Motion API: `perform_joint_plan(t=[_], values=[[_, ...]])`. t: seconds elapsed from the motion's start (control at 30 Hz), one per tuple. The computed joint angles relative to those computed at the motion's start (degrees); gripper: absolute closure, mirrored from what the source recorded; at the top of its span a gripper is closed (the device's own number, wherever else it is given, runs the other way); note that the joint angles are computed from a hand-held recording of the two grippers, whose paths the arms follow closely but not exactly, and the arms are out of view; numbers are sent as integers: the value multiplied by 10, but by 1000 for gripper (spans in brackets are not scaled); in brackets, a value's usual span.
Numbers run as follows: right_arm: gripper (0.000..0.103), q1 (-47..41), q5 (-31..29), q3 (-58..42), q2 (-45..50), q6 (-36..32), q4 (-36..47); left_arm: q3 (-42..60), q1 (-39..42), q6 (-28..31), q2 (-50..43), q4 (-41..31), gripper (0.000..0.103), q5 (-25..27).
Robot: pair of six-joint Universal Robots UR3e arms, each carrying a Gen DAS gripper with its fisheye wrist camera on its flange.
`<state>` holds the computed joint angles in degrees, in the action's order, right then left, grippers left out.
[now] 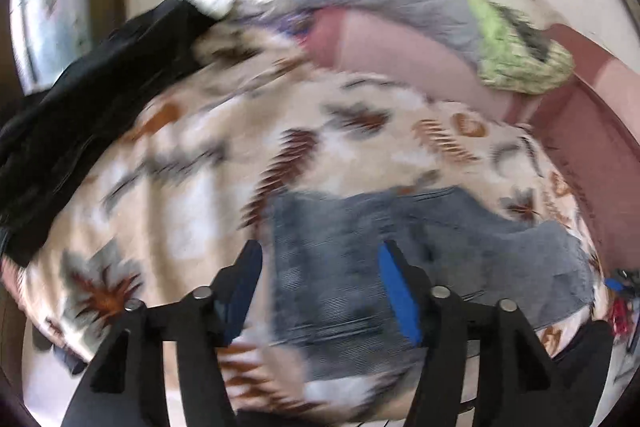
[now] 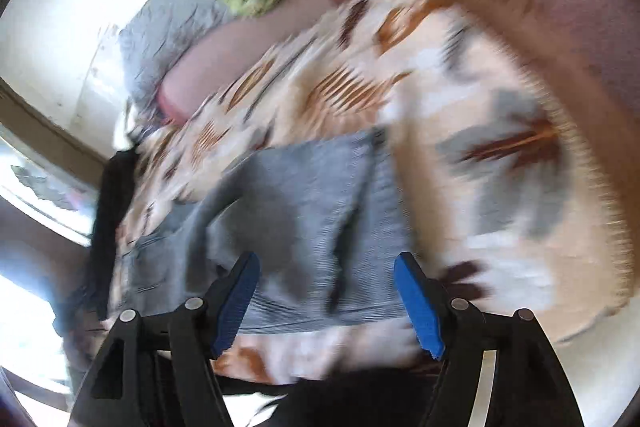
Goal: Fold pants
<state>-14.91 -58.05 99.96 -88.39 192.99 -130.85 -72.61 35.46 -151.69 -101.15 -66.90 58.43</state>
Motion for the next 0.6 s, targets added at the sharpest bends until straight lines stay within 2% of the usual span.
perform_joint_plan(t=[0.07, 0.13, 0.2, 0.27, 0.3, 0.37, 0.4, 0.47, 0.53, 0.6], values=[[30, 44, -32, -62, 60, 22, 29, -37, -44, -12, 12, 50, 39, 37], [30, 76, -56, -111, 112, 21, 60, -66, -106, -38, 0, 94, 39, 116], [32, 105, -88, -154, 149, 16, 89, -72, -148, -52, -31, 111, 39, 160], [60, 148, -166, -224, 179, -7, 139, -74, -181, -64, -72, 126, 39, 219], [94, 165, -192, -257, 185, -14, 165, -97, -188, -68, -80, 166, 35, 231], [97, 193, -257, -312, 196, -27, 200, -138, -184, -71, -66, 220, 25, 230], [97, 207, -293, -335, 195, -33, 215, -130, -176, -69, -71, 210, 25, 217], [98, 209, -323, -354, 187, -40, 229, -124, -155, -74, -71, 187, 23, 186], [97, 207, -364, -331, 162, -40, 218, -118, -144, -70, -75, 173, 23, 168], [97, 193, -373, -284, 144, -30, 204, -133, -142, -67, -70, 187, 22, 166]])
